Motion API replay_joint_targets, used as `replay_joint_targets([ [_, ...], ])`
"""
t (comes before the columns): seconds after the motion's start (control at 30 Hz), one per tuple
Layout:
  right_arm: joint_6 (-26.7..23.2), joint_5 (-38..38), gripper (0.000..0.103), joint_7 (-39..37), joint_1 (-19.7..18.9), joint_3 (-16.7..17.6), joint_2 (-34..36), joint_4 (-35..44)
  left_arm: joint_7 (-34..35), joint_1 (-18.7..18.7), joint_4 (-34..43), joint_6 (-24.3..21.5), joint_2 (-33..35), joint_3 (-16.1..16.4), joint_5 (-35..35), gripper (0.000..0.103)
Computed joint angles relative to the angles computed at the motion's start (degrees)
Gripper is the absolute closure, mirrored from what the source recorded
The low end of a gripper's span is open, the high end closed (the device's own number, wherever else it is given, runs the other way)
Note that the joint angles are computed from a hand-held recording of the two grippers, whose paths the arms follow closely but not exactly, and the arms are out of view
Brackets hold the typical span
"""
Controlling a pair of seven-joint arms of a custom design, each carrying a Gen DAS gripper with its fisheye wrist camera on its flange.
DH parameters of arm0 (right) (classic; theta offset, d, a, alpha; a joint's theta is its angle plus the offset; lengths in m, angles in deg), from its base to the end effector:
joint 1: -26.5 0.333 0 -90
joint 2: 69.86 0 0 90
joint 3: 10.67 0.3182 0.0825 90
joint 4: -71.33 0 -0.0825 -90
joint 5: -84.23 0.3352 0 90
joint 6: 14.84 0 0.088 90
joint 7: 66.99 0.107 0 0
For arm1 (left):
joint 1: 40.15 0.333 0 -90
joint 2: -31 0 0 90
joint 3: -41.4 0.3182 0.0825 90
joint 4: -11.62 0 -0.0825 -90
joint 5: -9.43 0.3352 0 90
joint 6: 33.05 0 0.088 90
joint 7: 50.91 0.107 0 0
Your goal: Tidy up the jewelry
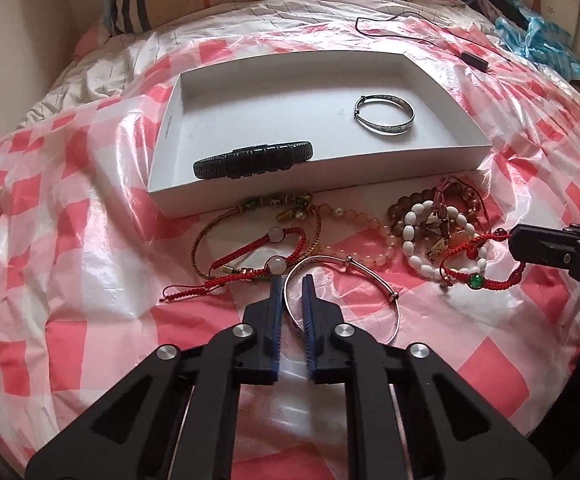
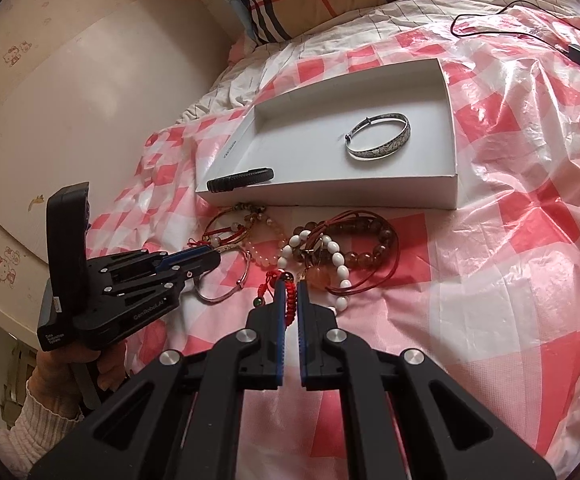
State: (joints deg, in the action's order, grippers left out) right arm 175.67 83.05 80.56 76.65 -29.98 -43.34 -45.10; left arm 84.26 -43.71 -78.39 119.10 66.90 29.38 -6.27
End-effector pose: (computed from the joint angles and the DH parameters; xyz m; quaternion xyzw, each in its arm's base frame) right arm 0.5185 0.3425 0.3692 -0.5232 0.7429 -0.0688 0.4119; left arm 0.6823 -0.1506 0.3609 -0.3716 0.8888 -0.2386 0.1227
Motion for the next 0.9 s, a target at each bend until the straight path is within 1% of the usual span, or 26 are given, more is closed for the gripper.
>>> replay_joint_targets([
  [0.07,1.46,0.36,0.097,-0.16,0.54,-0.55,0.02,-0.49,0.82,1.41,1.51,-2.96,0.33,-1.21,-1.41,0.099],
  [0.1,2.38,0.96,0.097,-0.51,1.33,-1.28,0.04,-0.82,1.36,2.19,2.28,-4.48,0.49,-1.84,-2.43,0.100],
  [0.2,4.41,4.20,0.097,-2.61,4.61,-4.08,0.24,-1.67,3.50,4.15,3.33,-6.95,0.35,-3.48,-6.00,0.100],
  [0.27,5.50,6.25,0.097,-4.24,6.06,-5.17,0.31,-2.11,4.77,4.74,3.07,-7.13,-0.25,-3.72,-7.82,0.100],
  [0.33,5.70,8.12,0.097,-5.70,6.71,-5.46,0.31,-2.23,5.05,4.34,2.39,-5.89,-0.75,-2.84,-8.15,0.100],
  [0.4,5.75,9.66,0.097,-6.93,6.44,-4.91,0.28,-2.16,4.80,4.24,2.64,-5.98,-0.65,-2.19,-8.19,0.100],
  [0.53,6.56,12.93,0.097,-9.59,6.47,-4.28,0.32,-2.20,6.12,5.16,2.46,-6.26,-1.11,-2.38,-9.32,0.100],
  [0.67,7.91,15.68,0.097,-12.16,5.64,-2.67,0.08,-2.62,6.32,5.84,3.82,-8.14,-0.66,-2.53,-10.58,0.100],
  [0.8,9.52,18.35,0.097,-14.54,4.41,-0.67,-0.23,-3.06,7.80,6.68,4.18,-9.39,-0.72,-3.30,-12.60,0.100],
  [0.9,11.65,19.33,0.097,-15.90,2.14,2.18,-0.80,-4.03,8.58,6.45,3.83,-9.15,-0.96,-3.29,-13.31,0.100],
])
